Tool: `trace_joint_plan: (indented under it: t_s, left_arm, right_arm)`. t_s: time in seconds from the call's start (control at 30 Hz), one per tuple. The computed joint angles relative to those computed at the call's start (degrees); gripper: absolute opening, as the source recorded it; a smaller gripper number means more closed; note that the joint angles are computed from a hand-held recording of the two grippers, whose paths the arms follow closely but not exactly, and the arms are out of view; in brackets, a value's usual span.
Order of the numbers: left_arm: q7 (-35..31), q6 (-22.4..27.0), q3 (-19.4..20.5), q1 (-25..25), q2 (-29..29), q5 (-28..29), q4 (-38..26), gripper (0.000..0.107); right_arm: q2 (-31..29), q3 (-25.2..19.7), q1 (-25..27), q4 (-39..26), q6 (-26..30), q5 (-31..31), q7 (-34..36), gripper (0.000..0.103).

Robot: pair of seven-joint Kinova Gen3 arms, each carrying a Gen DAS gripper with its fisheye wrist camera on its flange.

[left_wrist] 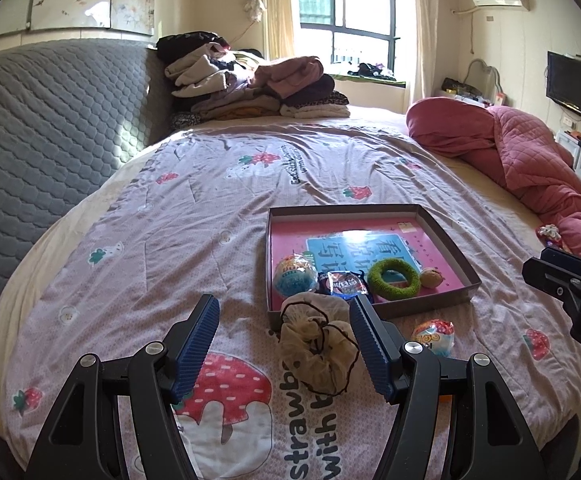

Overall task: Organize objects
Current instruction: 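Withdraw both open tools from the box toward the remaining items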

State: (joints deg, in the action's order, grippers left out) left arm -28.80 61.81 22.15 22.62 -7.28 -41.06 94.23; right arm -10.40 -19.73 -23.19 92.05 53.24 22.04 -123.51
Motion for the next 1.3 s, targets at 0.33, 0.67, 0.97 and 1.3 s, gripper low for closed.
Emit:
trace_joint_plan:
  t_s: [0.33, 0.67, 0.97, 1.3]
  left_arm:
    - [0.55, 0.60, 0.77, 0.44, -0.43, 0.80, 1.08, 0.069]
    - [1.16, 0.66, 0.73, 0.90, -0.21, 1.41, 2.56, 0.069]
    - [1.82, 0.31, 0.34, 1.53, 0.27, 1.85, 3.94, 0.069]
    - [2.94, -0.78, -0.10, 2.94, 1.37, 2.12, 6.01, 0.069]
  right_arm:
    - [-1.34, 0.94, 0.35, 1.48, -0.93, -3.50, 2.52, 0.036]
    - [-1.53, 0.85, 0.73, 3.78, -2.25, -5.62, 3.79, 0.044]
    - [-1.69, 0.10, 0.58, 6.44, -3.97, -5.13, 4.25, 0.061]
    - [-0.62, 1.47, 0.11, 9.44, -5.37, -7.86, 4.13, 0.072]
